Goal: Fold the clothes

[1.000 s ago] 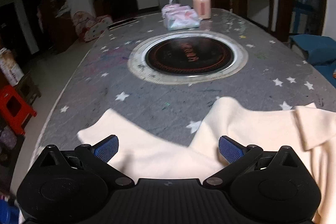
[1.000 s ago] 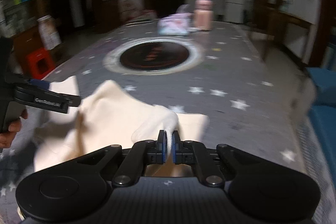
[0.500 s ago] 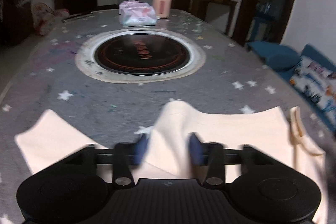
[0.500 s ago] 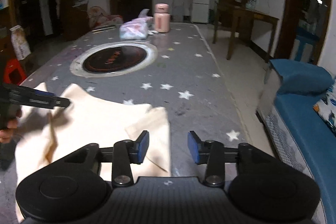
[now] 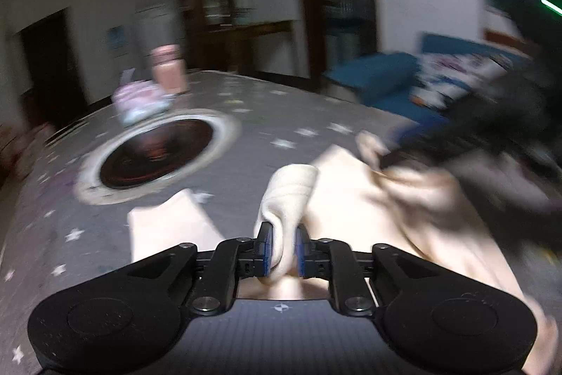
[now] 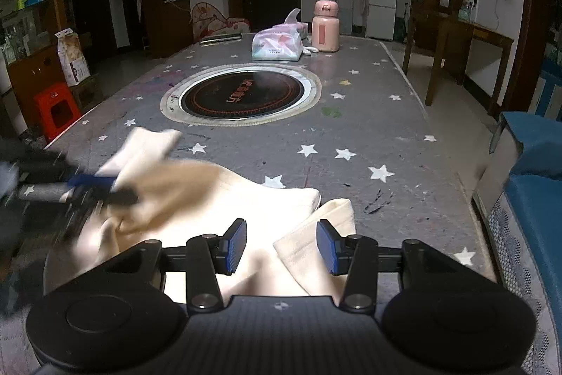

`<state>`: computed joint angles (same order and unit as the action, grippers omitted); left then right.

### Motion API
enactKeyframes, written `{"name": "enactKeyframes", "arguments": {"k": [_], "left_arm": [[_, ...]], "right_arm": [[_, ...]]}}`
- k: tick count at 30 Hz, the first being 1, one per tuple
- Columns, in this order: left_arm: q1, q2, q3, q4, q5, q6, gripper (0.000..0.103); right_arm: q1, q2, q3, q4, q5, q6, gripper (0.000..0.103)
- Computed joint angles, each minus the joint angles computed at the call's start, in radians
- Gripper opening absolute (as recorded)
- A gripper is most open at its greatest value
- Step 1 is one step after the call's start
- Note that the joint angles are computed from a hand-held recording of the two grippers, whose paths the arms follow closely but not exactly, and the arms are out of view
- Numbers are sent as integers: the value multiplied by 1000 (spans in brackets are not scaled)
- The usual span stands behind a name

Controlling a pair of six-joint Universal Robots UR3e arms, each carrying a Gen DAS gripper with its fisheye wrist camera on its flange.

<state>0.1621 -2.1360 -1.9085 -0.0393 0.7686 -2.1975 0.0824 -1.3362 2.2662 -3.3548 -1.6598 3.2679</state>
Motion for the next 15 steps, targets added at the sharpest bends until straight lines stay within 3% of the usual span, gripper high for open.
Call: {"name": "enactKeyframes", "arguments": {"k": [2,6,11,15], "left_arm": [[18,39,-47,-51,-26,78,38],[63,89,-51,-201,-115,169,44],[57,31,89,-211,-116,-8,42],[33,-23,211,-262,-112,-87,42]], "right_arm": [[-12,9,-1,2,22,8,44],[-26,23,6,6,55,3,47],[-29,53,2,23,54,10,48],[-33,54,20,17,55,10,49]]}}
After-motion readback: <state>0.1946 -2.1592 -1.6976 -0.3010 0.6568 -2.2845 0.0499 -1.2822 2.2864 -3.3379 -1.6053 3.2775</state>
